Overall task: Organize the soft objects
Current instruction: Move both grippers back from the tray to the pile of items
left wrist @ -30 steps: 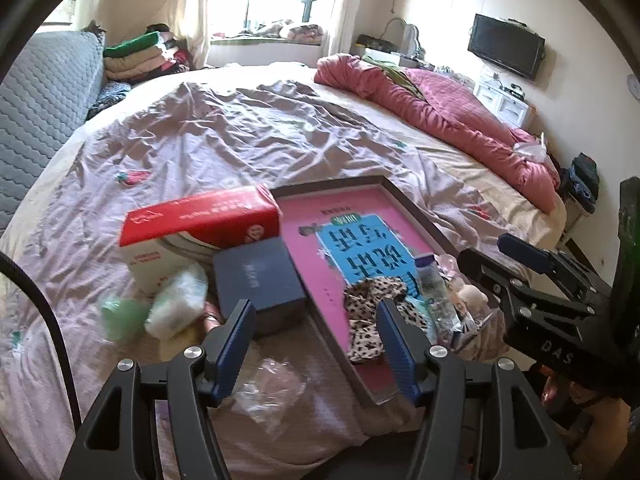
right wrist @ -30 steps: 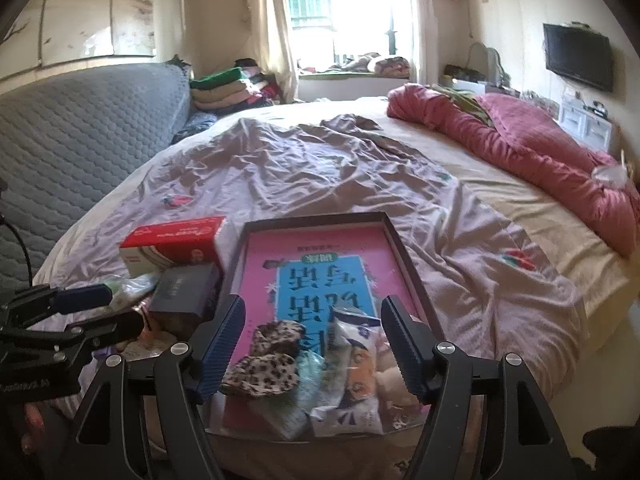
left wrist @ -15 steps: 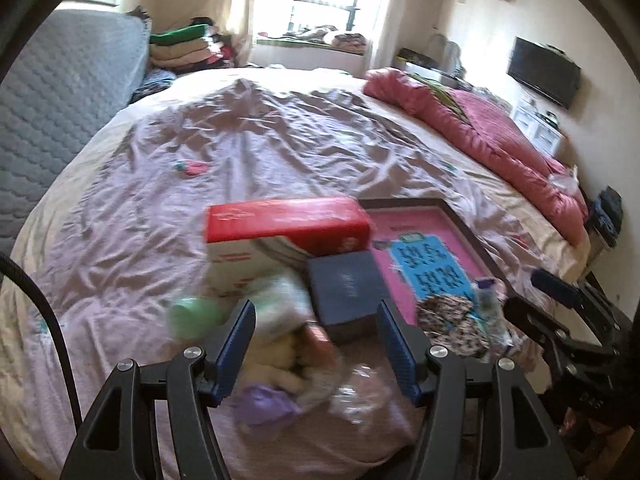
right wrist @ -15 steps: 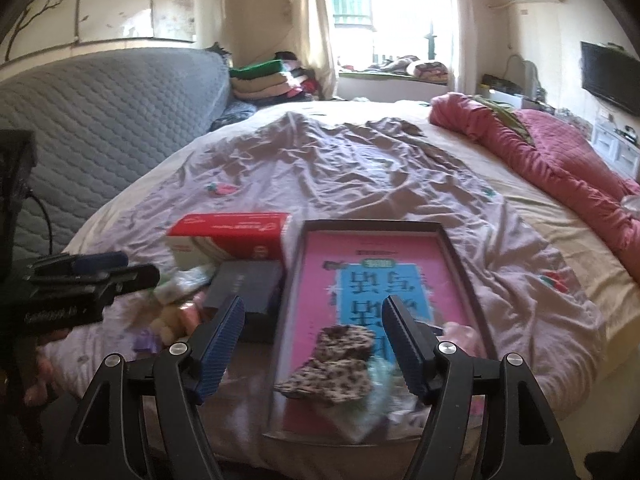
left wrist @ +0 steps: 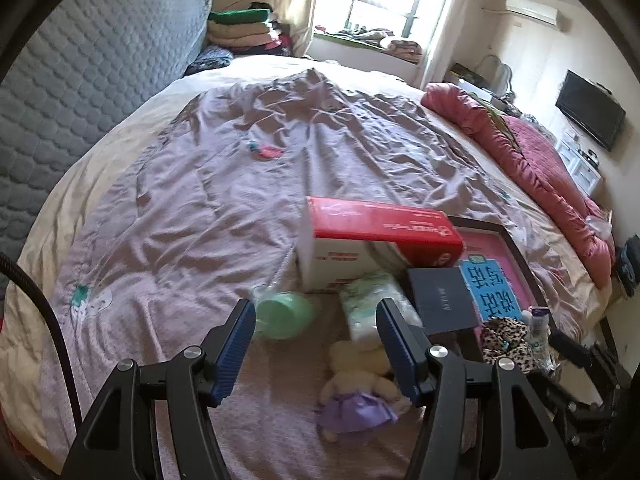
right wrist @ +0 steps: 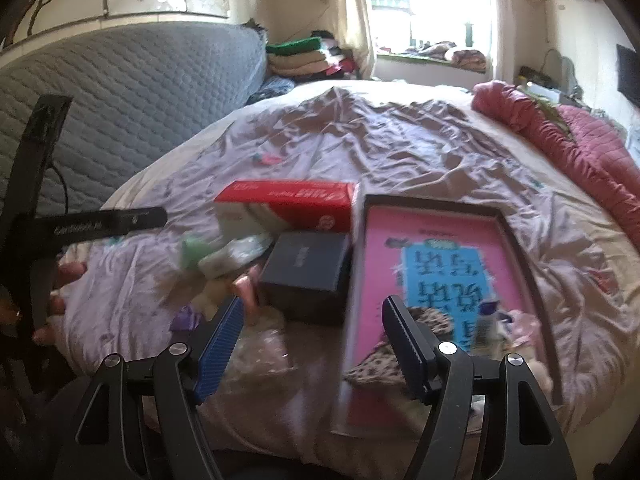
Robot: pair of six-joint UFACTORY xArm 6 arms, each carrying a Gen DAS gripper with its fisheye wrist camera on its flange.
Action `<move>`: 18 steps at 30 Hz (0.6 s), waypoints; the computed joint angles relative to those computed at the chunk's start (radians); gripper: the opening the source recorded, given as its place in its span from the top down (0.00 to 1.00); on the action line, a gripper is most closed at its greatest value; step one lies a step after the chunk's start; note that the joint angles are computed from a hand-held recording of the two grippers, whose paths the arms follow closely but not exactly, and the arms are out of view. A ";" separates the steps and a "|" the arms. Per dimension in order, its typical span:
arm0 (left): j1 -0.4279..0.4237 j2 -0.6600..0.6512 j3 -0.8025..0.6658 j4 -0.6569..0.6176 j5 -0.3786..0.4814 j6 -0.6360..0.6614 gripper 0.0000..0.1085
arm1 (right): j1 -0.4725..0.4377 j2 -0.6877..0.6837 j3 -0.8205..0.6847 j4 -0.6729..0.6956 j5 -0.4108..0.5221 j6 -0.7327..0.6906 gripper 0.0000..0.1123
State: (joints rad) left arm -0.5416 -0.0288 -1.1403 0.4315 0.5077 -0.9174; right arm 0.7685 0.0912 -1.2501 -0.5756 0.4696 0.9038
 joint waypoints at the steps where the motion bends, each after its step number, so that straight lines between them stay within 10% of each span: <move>1: 0.003 -0.001 0.003 -0.001 0.001 0.000 0.43 | 0.004 0.009 -0.005 0.013 0.002 -0.017 0.35; 18: 0.037 0.022 0.043 -0.081 -0.022 0.043 0.43 | 0.051 0.147 -0.082 0.253 0.012 -0.277 0.35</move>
